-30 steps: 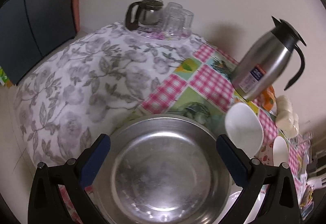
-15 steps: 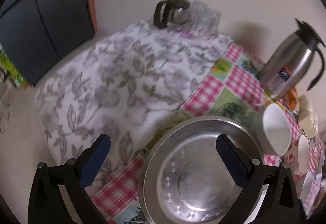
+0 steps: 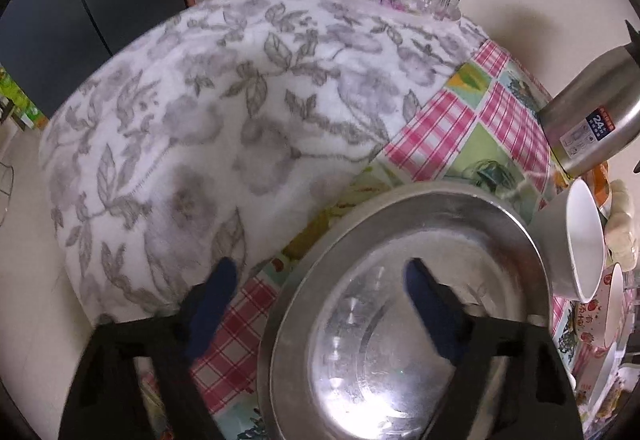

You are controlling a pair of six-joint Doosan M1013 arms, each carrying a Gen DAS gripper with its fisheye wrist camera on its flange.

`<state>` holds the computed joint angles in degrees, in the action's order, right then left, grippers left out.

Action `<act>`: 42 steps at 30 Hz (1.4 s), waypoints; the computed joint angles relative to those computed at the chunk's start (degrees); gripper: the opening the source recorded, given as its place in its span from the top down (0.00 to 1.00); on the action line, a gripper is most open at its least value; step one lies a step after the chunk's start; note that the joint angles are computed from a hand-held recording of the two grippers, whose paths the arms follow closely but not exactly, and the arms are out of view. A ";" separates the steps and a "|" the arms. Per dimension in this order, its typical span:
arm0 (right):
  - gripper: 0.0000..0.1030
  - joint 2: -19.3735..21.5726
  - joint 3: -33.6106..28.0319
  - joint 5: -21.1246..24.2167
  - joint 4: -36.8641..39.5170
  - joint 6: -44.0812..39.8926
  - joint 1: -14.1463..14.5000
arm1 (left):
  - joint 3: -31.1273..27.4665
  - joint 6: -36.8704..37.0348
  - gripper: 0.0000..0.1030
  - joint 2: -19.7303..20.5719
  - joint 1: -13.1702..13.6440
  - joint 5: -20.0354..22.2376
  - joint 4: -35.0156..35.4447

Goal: Organize plates and bowls
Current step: 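Close the left tool on the steel basin rim, then lift the steel basin off the table with the left tool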

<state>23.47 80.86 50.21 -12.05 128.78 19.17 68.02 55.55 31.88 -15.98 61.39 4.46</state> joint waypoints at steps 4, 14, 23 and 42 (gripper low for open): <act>0.02 0.05 0.09 0.36 0.37 0.84 -0.20 | 0.09 0.72 0.37 0.27 0.08 0.10 -1.26; 0.44 -0.75 1.15 -2.64 7.00 -1.80 -1.32 | 1.58 -2.26 0.67 -0.44 0.85 -2.67 -1.26; 0.63 -0.56 1.10 -3.44 10.52 -5.84 -1.28 | 2.97 -7.77 0.71 -1.72 1.31 -5.16 1.74; 0.77 1.05 0.32 -3.93 13.88 -10.73 -0.88 | 2.08 -8.35 0.67 -0.72 1.41 -2.77 1.31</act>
